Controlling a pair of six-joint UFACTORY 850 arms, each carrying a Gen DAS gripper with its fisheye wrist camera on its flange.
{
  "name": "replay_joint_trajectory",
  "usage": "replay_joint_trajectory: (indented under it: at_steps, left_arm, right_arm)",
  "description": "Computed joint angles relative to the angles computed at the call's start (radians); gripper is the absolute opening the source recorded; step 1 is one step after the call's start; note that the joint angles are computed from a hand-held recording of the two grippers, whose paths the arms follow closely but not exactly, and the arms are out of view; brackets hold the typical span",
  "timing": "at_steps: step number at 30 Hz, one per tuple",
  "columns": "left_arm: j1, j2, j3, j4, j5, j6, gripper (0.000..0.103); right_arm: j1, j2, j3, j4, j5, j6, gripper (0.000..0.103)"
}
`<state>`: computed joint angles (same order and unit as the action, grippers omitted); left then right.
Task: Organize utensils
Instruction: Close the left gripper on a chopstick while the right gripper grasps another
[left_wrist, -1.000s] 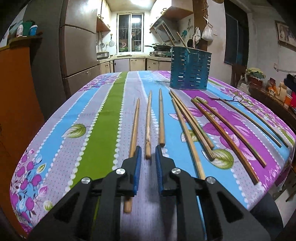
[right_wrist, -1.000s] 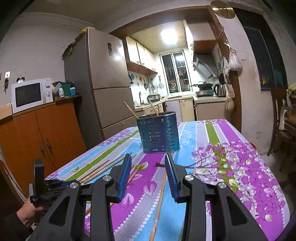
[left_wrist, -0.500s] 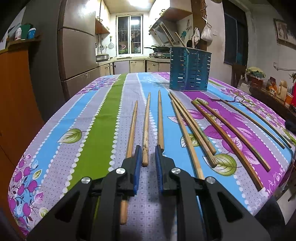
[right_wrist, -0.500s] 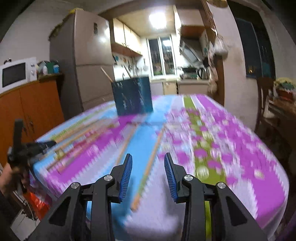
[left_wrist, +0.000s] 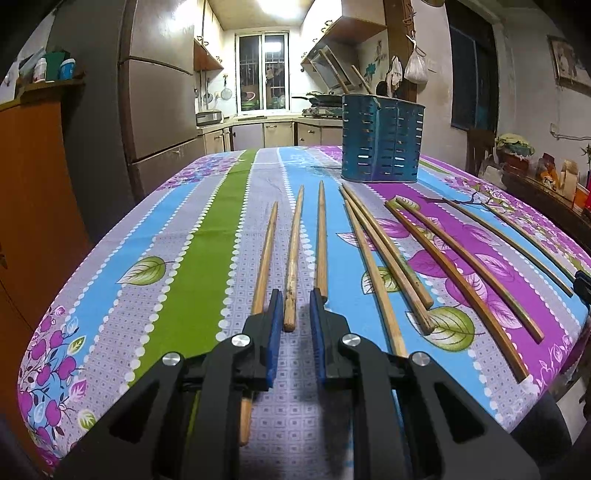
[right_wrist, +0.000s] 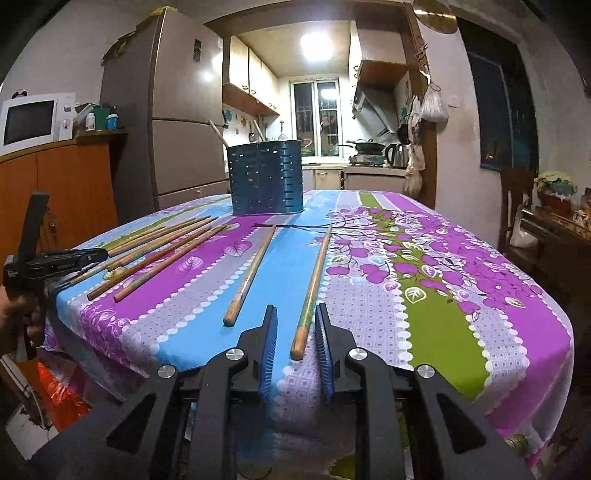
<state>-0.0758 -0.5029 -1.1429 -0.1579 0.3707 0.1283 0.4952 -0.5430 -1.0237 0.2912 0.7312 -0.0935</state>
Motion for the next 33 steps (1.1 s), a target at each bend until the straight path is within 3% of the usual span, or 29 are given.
replay_joint_trajectory:
  at_steps: [9,17,23,33]
  left_arm:
    - [-0.006,0.000,0.029,-0.016,0.078,0.002,0.013]
    - [-0.013,-0.005,0.048,-0.027,0.148,-0.002,0.006]
    - [-0.014,-0.001,0.066,-0.026,0.181,-0.011,0.005]
    - [-0.009,0.075,0.125,0.021,0.224,-0.063,0.005]
  right_arm:
    - [0.028,-0.007,0.026,0.093,0.088,-0.034,0.015]
    - [0.046,-0.016,0.034,0.149,0.143,-0.063,0.012]
    - [0.046,-0.012,0.035,0.151,0.136,-0.062,0.007]
    - [0.039,0.098,0.084,0.115,0.172,-0.095,0.007]
